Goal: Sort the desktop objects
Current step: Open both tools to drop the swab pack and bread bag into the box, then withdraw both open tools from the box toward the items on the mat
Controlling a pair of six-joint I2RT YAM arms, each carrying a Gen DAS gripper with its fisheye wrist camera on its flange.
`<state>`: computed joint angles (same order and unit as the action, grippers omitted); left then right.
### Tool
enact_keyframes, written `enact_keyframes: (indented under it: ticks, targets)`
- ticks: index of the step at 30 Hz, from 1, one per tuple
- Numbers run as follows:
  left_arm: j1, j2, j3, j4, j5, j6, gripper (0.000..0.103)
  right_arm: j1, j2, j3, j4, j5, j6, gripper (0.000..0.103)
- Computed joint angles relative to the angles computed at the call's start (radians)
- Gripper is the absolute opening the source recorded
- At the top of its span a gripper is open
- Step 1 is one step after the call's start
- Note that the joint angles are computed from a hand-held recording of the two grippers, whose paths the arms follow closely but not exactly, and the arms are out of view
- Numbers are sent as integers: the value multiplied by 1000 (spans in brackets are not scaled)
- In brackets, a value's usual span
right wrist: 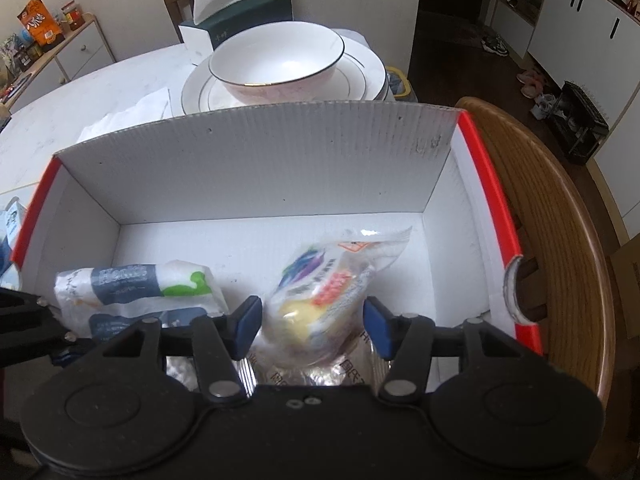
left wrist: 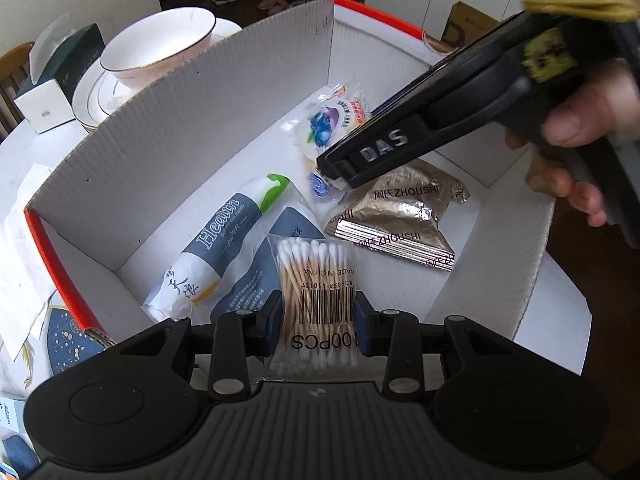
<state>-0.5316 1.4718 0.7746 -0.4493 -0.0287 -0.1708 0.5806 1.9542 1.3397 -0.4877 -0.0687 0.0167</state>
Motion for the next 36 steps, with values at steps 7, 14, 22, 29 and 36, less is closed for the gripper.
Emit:
enact_keyframes:
  ticks: [7,14,22,29,36]
  targets:
    - [3,5,5,0,0,0,38,-15,-113,-80,24,-46,-30,65]
    - [10,-97,-54,43,5,-53,59,-32,-204,-150,45,-87,-32,71]
    - [-31,-219,-98,35,-41,-103,63,-43,-310,-237,78,-128,-30,75]
    - [-62,-374,-144,-16,-69,-144,63,-12,-414,-308,105,-120,3,82]
    - [-89,-531,-167,-105,-98,-149,63,41,-519,-365,111,-87,76,88]
